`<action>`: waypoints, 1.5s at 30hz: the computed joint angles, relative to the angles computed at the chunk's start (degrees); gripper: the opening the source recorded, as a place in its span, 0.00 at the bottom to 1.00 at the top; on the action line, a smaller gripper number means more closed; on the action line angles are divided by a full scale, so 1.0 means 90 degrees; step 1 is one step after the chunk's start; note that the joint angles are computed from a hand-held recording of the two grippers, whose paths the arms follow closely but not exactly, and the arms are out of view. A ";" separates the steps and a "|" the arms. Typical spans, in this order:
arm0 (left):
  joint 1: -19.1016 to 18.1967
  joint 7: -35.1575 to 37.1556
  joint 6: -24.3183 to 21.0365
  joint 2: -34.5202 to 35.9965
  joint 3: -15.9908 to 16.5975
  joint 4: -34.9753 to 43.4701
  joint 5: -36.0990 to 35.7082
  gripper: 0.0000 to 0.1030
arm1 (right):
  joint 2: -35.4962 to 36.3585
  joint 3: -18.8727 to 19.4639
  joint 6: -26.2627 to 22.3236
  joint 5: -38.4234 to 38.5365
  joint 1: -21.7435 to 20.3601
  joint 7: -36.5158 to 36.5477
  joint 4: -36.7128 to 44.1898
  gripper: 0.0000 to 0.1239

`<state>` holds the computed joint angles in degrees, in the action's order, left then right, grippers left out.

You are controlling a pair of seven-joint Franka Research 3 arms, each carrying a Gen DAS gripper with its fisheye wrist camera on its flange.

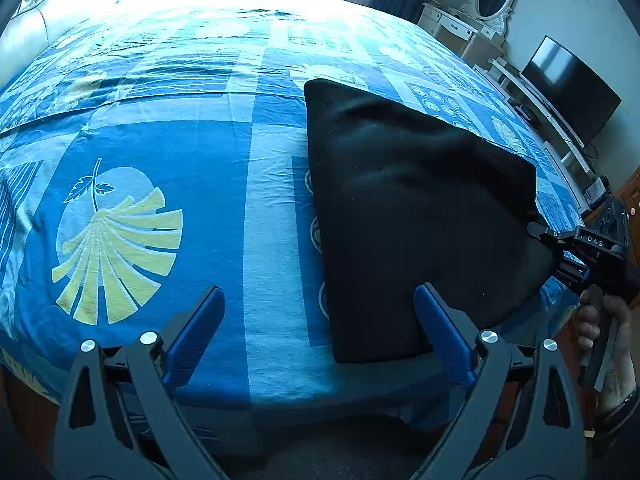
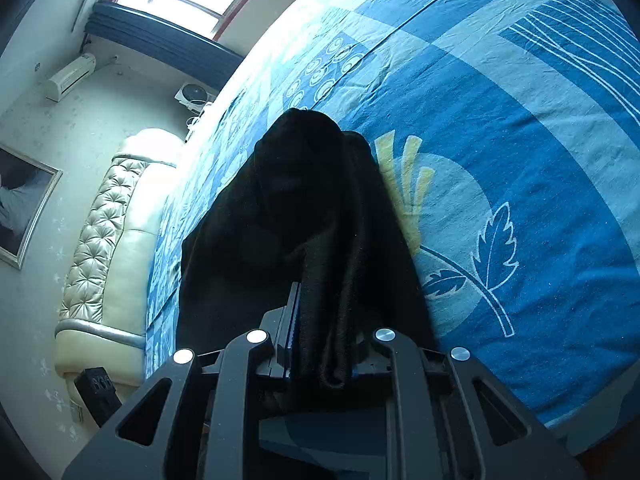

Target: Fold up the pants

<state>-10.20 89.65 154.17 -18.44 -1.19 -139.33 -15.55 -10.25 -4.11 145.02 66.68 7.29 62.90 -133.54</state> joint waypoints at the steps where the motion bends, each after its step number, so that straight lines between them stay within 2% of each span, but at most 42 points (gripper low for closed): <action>1: 0.0001 0.0005 -0.0006 -0.0008 0.0002 -0.0001 0.0000 0.93 | -0.0037 -0.0098 -0.0145 0.0237 -0.0013 -0.0219 -0.0031 0.31; 2: -0.0007 0.0025 -0.0016 -0.0020 0.0012 -0.0002 -0.0013 0.93 | -0.0111 -0.0160 -0.0261 0.0516 -0.0018 -0.0412 -0.0078 0.43; 3: -0.0018 0.0053 -0.0023 -0.0039 0.0026 -0.0010 -0.0035 0.93 | -0.0213 -0.0195 -0.0291 0.0747 -0.0032 -0.0559 -0.0146 0.50; 4: -0.0029 0.0081 -0.0027 -0.0062 0.0038 -0.0023 -0.0057 0.93 | -0.0336 -0.0197 -0.0207 0.0914 -0.0048 -0.0647 -0.0229 0.61; 5: -0.0038 0.0108 -0.0033 -0.0085 0.0051 -0.0031 -0.0077 0.93 | -0.0464 -0.0200 -0.0101 0.1032 -0.0066 -0.0713 -0.0317 0.64; 8: -0.0079 0.0186 -0.0034 -0.0151 0.0107 -0.0070 -0.0185 0.93 | -0.0722 -0.0268 0.0075 0.1141 -0.0131 -0.0682 -0.0540 0.66; 11: -0.0216 0.0401 -0.0124 -0.0214 0.0270 -0.0090 -0.0543 0.93 | -0.0842 -0.0404 0.0001 0.1318 -0.0200 -0.0554 -0.0764 0.66; 15: -0.0587 0.1200 -0.0311 -0.0344 0.0697 -0.0120 -0.1676 0.93 | -0.0846 -0.0452 -0.0148 0.1391 -0.0263 -0.0473 -0.0851 0.66; 18: -0.0738 0.1823 -0.0648 -0.0336 0.0947 -0.0037 -0.2623 0.93 | -0.0815 -0.0436 -0.0253 0.1478 -0.0249 -0.0575 -0.0800 0.66; 25: -0.0433 0.2306 -0.1450 0.0054 0.1130 0.0259 -0.4111 0.92 | -0.0688 -0.0321 -0.0592 0.1114 -0.0221 -0.0560 -0.0693 0.67; 28: -0.0298 0.2605 -0.2042 0.0318 0.1204 0.0455 -0.4708 0.92 | -0.0652 -0.0318 -0.0625 0.1096 -0.0213 -0.0538 -0.0698 0.68; 30: -0.0209 0.2815 -0.2319 0.0485 0.1147 0.0575 -0.4960 0.92 | -0.0641 -0.0298 -0.0635 0.0999 -0.0225 -0.0475 -0.0692 0.68; 33: -0.0070 0.3009 -0.2471 0.0725 0.0919 0.0751 -0.5118 0.92 | -0.0679 -0.0253 -0.0436 0.0885 -0.0221 -0.0413 -0.0728 0.68; 39: 0.0291 0.3135 -0.2692 0.1184 0.0471 0.1038 -0.5447 0.92 | -0.0529 -0.0285 -0.0621 0.0900 -0.0175 -0.0431 -0.0704 0.68; 40: 0.0351 0.3174 -0.2663 0.1203 0.0374 0.1063 -0.5413 0.83 | -0.0491 -0.0244 -0.0570 0.0963 -0.0143 -0.0504 -0.0693 0.68; 41: 0.0413 0.3088 -0.2606 0.1234 0.0250 0.1106 -0.5206 0.68 | -0.0460 -0.0192 -0.0503 0.0991 -0.0108 -0.0600 -0.0681 0.68; 45: 0.0633 0.2784 -0.2293 0.1215 -0.0149 0.1110 -0.4671 0.56 | -0.0375 0.0077 -0.0112 0.0325 -0.0005 -0.0399 -0.0560 0.67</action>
<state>-4.51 114.71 133.53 -7.50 -2.53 -129.34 -57.59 -13.62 -3.41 144.01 69.60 7.25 59.30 -138.58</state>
